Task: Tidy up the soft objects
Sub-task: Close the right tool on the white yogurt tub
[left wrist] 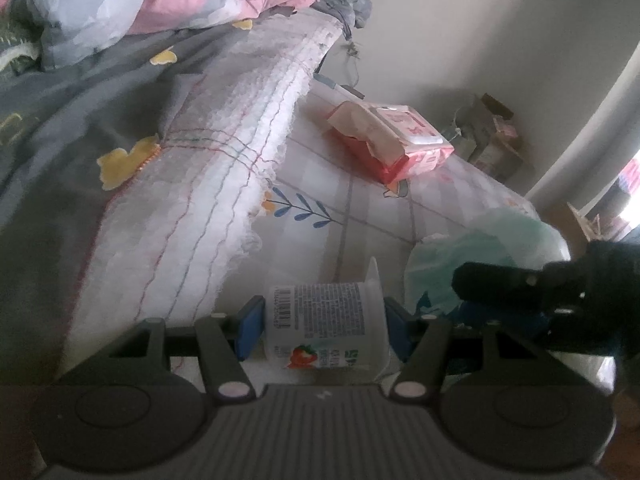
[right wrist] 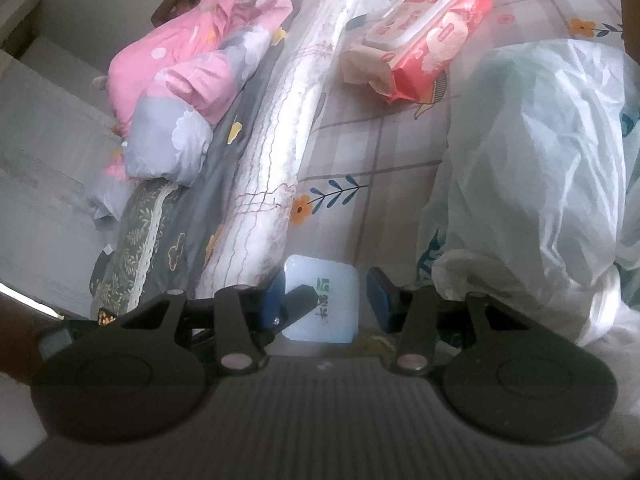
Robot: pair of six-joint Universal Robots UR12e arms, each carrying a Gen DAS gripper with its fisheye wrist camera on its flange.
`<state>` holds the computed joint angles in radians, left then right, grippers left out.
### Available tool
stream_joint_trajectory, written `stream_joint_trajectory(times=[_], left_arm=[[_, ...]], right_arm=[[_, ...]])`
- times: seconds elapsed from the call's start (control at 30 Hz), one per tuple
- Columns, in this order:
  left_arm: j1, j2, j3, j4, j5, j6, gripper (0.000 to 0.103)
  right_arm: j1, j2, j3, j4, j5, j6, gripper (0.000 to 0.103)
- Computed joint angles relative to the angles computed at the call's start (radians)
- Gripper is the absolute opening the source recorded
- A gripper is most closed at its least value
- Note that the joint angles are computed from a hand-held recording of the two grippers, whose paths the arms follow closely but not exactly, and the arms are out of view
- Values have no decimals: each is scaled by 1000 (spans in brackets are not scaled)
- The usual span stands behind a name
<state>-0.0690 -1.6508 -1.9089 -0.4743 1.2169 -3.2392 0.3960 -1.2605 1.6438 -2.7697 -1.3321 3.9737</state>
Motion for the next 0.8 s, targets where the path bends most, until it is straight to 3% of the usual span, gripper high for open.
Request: stream_joint_trajectory(times=[0.23, 0.43, 0.63, 0.8], left_arm=[[-14, 9, -14, 30, 69, 47, 64], [3, 12, -23, 38, 30, 36, 63], [18, 13, -23, 30, -4, 6, 63], [40, 14, -26, 15, -57, -37, 63]], right_arm=[[1, 11, -17, 16, 5, -10, 44], [-6, 52, -51, 20, 71, 26, 45], [-19, 109, -82, 13, 164, 122, 54], [-29, 135, -88, -2, 215, 182, 72]])
